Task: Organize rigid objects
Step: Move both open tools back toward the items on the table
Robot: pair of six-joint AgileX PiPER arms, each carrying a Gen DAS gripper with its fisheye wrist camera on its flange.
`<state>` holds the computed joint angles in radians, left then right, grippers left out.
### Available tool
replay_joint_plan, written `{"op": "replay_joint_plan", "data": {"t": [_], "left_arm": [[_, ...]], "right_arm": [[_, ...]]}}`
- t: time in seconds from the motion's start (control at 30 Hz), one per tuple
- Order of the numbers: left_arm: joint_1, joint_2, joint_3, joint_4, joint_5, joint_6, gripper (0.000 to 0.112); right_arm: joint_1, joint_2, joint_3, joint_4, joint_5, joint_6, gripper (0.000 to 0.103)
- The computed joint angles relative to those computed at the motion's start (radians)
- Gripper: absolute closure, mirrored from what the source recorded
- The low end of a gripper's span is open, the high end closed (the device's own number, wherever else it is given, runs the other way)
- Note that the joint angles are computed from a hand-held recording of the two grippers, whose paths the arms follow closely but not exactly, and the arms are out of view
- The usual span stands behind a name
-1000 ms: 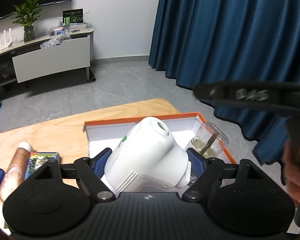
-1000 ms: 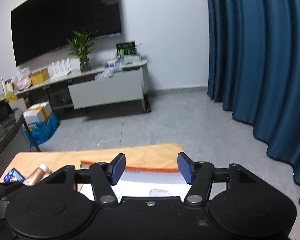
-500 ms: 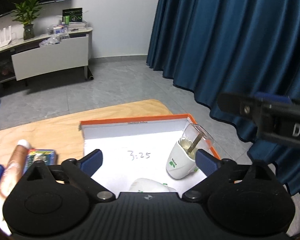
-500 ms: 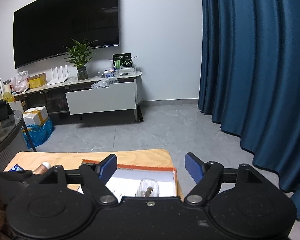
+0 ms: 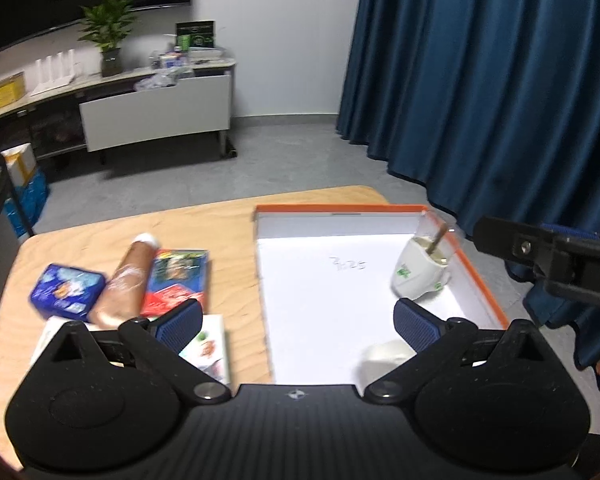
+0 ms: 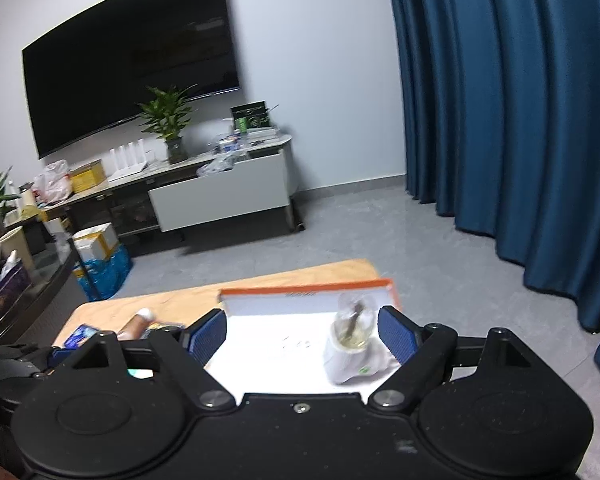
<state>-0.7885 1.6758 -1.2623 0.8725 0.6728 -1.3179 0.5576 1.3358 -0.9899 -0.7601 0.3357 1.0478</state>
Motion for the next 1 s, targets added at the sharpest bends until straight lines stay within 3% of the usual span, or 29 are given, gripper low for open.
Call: {"op": "replay_joint_plan", "data": {"t": [0.3,1.0], "left_arm": [[-0.013,-0.101,0.129,0.06,0.035,-0.098,0.009],[0.014,-0.342,0.492,0.15,0.045,-0.265,0.009]], "right_arm": [[0.139,0.021,0.014,-0.144,0.056,0.212,0.006],[0.236,0.077,0.011,0.033,0.035,0.059,0.004]]}}
